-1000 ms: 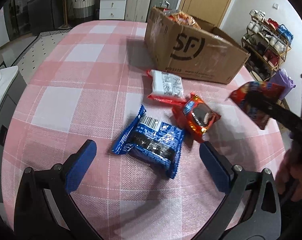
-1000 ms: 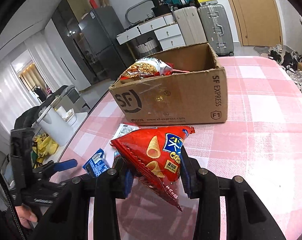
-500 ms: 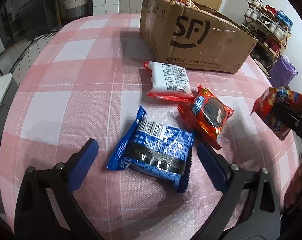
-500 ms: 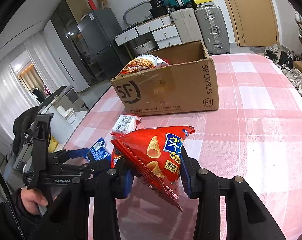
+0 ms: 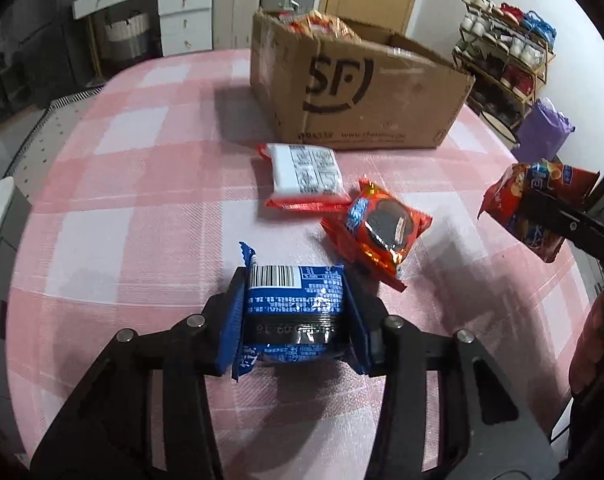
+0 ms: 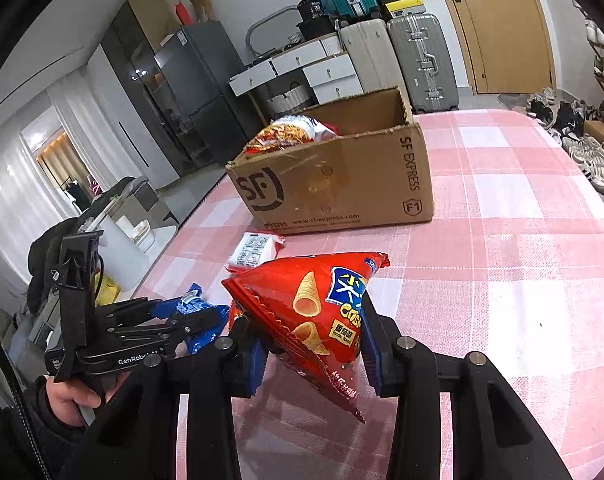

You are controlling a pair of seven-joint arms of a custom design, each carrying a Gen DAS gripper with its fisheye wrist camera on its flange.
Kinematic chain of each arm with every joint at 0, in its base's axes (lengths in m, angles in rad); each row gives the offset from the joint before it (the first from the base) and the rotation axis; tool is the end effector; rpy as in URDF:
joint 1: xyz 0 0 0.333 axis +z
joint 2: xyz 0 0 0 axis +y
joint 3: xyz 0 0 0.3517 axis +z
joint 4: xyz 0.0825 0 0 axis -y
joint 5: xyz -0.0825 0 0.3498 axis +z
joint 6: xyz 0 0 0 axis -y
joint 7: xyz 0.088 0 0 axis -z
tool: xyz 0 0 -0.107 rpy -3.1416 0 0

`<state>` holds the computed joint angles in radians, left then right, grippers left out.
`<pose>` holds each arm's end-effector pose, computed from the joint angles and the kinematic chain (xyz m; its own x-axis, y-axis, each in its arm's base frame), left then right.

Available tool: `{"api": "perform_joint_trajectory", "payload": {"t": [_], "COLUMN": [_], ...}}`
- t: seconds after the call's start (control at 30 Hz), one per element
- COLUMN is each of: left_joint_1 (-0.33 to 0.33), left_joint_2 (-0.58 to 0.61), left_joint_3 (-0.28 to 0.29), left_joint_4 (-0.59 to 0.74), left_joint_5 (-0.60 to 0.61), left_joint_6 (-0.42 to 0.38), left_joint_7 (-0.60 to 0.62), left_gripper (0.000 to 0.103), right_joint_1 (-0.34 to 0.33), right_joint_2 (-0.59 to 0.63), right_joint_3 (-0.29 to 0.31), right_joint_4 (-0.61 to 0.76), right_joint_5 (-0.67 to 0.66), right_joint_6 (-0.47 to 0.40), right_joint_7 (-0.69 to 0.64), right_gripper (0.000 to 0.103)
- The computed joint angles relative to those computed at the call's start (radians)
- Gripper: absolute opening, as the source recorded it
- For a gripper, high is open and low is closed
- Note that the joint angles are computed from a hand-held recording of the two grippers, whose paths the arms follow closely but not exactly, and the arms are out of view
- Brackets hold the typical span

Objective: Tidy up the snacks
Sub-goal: 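Grasp the blue Oreo pack with the left gripper while the right holds the chip bag, then carry the blue Oreo pack and red chip bag over the box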

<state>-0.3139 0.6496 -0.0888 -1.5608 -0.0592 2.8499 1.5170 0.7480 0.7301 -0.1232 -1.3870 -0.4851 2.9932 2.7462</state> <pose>0.6907 -0.2730 0.3883 -0.2983 -0.9452 0.1328 -0.7922 0.1676 -0.5868 0.5868 0.5028 0.4208 0.1397 -0.9045 -0.4028 -0.7095 0.1923 -0.6780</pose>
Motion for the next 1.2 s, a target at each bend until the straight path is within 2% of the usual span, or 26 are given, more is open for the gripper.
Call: {"api": "perform_joint_trajectory", "payload": {"t": [0.07, 0.37, 0.53, 0.73, 0.83, 1.03, 1.2], "left_joint_1": [-0.003, -0.005, 0.053, 0.043, 0.053, 0.026, 0.005], "left_joint_2": [-0.021, -0.116, -0.130, -0.152, -0.144, -0.118, -0.058], "left_joint_3": [0.001, -0.023, -0.113, -0.122, -0.138, -0.109, -0.086], "left_joint_4": [-0.017, -0.109, -0.085, -0.040, 0.011, 0.132, 0.293], "left_joint_5": [0.005, -0.003, -0.072, -0.106, -0.131, -0.119, -0.087], "left_joint_6": [-0.007, 0.074, 0.080, 0.084, 0.054, -0.010, -0.087], "left_joint_7": [0.001, 0.032, 0.114, 0.162, 0.188, 0.181, 0.155], "left_gripper": [0.042, 0.043, 0.043, 0.043, 0.043, 0.043, 0.043], "right_joint_1": [0.008, 0.064, 0.076, 0.095, 0.076, 0.035, -0.006], "right_joint_2": [-0.007, -0.058, -0.086, -0.111, -0.118, -0.116, -0.082], "right_joint_3": [-0.010, -0.083, -0.100, -0.128, -0.107, -0.052, 0.003], "right_joint_4": [-0.004, -0.054, -0.059, -0.024, -0.001, 0.078, 0.184], "right_joint_5": [-0.005, -0.067, -0.114, -0.202, -0.232, -0.257, -0.224], "right_joint_6": [0.003, 0.033, 0.029, -0.009, -0.025, -0.097, -0.150], "right_joint_7": [0.005, 0.075, 0.102, 0.138, 0.137, 0.073, -0.030], "right_gripper": [0.039, 0.039, 0.039, 0.039, 0.039, 0.039, 0.039]}}
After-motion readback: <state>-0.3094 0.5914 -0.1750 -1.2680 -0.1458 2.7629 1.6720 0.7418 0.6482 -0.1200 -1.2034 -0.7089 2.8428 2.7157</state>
